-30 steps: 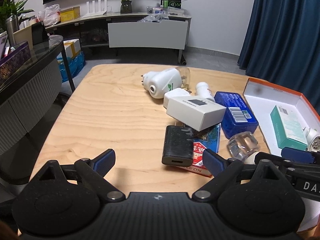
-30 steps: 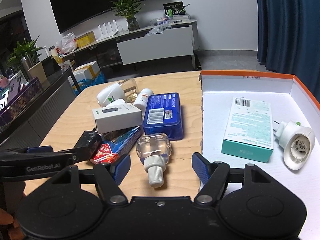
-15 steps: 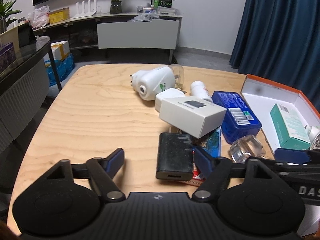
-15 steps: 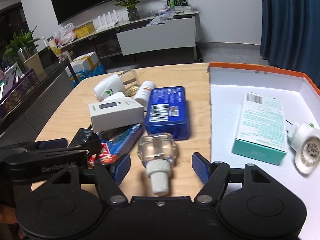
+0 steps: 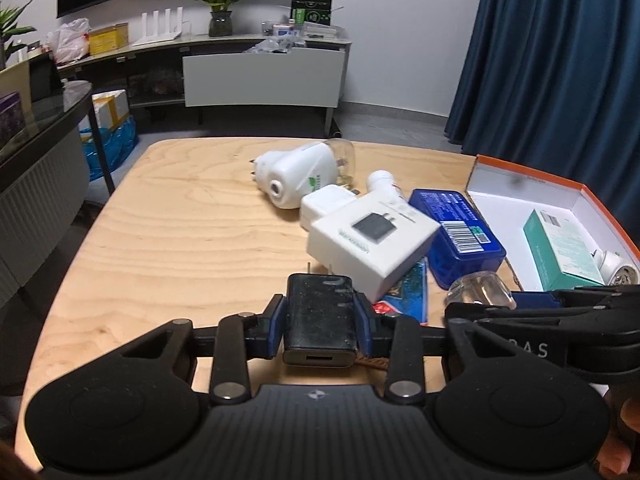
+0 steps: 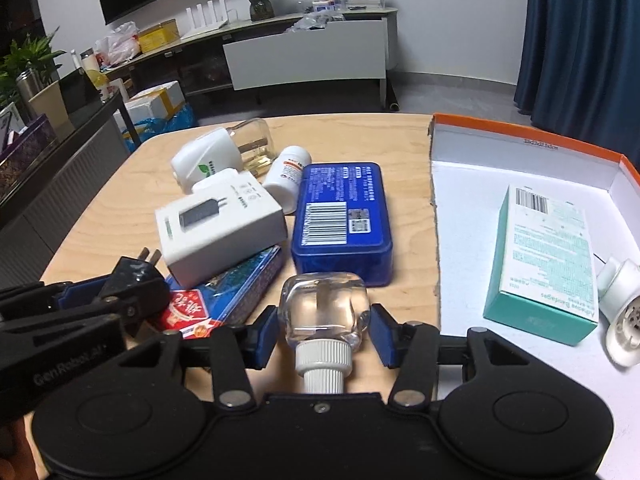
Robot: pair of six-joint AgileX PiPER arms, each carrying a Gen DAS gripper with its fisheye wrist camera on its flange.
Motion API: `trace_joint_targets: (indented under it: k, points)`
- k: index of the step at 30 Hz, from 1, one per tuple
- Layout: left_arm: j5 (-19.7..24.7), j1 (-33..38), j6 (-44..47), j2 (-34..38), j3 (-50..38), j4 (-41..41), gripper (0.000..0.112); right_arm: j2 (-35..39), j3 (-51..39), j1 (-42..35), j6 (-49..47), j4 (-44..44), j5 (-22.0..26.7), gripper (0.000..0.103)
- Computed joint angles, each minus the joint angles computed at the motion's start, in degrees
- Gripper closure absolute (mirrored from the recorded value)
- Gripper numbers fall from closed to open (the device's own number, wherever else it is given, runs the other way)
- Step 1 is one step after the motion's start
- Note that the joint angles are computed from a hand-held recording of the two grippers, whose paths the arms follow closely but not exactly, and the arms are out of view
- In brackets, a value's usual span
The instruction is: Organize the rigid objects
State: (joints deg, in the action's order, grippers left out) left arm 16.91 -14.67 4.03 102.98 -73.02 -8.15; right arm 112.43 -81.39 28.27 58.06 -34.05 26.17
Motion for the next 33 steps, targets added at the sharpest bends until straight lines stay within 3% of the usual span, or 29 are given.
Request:
trace_joint_targets:
  k: [14,26,33]
  points:
    - [-0.18,0.70,-8.90,-8.59,6.71,7.94,0.075,-8.49,9.05,4.20,11.61,-9.45,-2.69,0.043]
    - [0.95,-2.12,-15.73,-16.15,11.78,10.92,0.075,-18.91,18.76,8.63,23.98,-20.56,0.46,0.043]
    - [1.42,-6.42,-24.16,-18.96,12.34,18.12,0.075,-24.96,24.26,10.00,29.94,-24.90,2.96,0.043]
